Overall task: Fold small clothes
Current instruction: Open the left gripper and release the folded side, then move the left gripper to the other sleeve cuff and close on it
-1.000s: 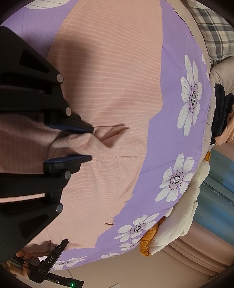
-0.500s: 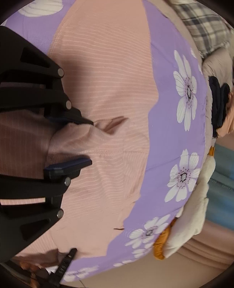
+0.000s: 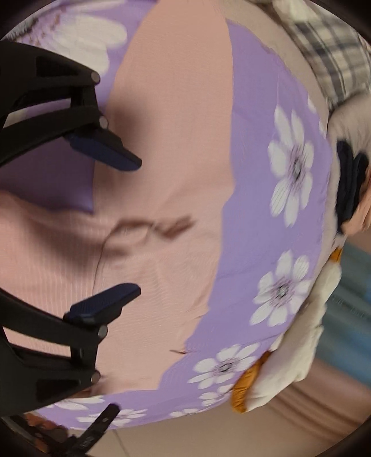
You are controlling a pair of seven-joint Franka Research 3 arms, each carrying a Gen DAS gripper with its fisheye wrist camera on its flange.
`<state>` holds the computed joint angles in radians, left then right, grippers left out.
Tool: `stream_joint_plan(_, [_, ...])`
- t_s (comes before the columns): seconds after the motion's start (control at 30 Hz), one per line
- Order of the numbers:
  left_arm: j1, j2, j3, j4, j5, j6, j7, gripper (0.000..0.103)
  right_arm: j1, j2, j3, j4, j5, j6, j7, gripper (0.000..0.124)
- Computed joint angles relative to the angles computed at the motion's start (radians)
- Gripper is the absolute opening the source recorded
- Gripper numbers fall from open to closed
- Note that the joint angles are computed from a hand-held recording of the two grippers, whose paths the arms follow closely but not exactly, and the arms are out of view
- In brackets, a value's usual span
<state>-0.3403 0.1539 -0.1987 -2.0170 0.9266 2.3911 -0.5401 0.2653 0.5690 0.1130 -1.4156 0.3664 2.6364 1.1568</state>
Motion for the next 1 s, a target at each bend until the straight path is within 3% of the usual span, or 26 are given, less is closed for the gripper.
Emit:
stream_joint_plan(0.17, [0.004,-0.156,-0.027,-0.119,-0.001,-0.086,-0.11,0.092,-0.085,-0.123,0.126,-0.136,0.208,0.033,-0.212,0.082])
stream_joint_plan(0.3, [0.028,-0.297,-0.07,-0.248,-0.029,-0.173,-0.241,0.093,-0.081,-0.17,0.145,-0.175,0.34,0.026,-0.31,0.086])
stream_joint_plan(0.37, [0.045,-0.357,-0.086,-0.313,-0.05,-0.179,-0.302,0.093,-0.06,-0.185,0.136,-0.188,0.37,0.018,-0.328,0.087])
stream_joint_plan(0.53, [0.093,-0.512,-0.11,-0.51,-0.092,-0.096,-0.477,0.092,0.012,-0.195,0.09,-0.225,0.336,0.045,-0.288,0.087])
stream_joint_plan(0.7, [0.137,-0.594,-0.122,-0.631,-0.139,-0.031,-0.533,0.086,0.043,-0.183,0.075,-0.253,0.283,0.02,-0.212,0.087])
stream_joint_plan(0.87, [0.214,-0.654,-0.14,-0.74,-0.101,0.095,-0.637,0.073,0.064,-0.164,0.065,-0.257,0.228,-0.019,-0.178,0.087])
stream_joint_plan(1.0, [0.274,-0.683,-0.16,-0.778,-0.043,0.131,-0.68,0.062,0.069,-0.162,0.068,-0.263,0.206,-0.017,-0.17,0.086])
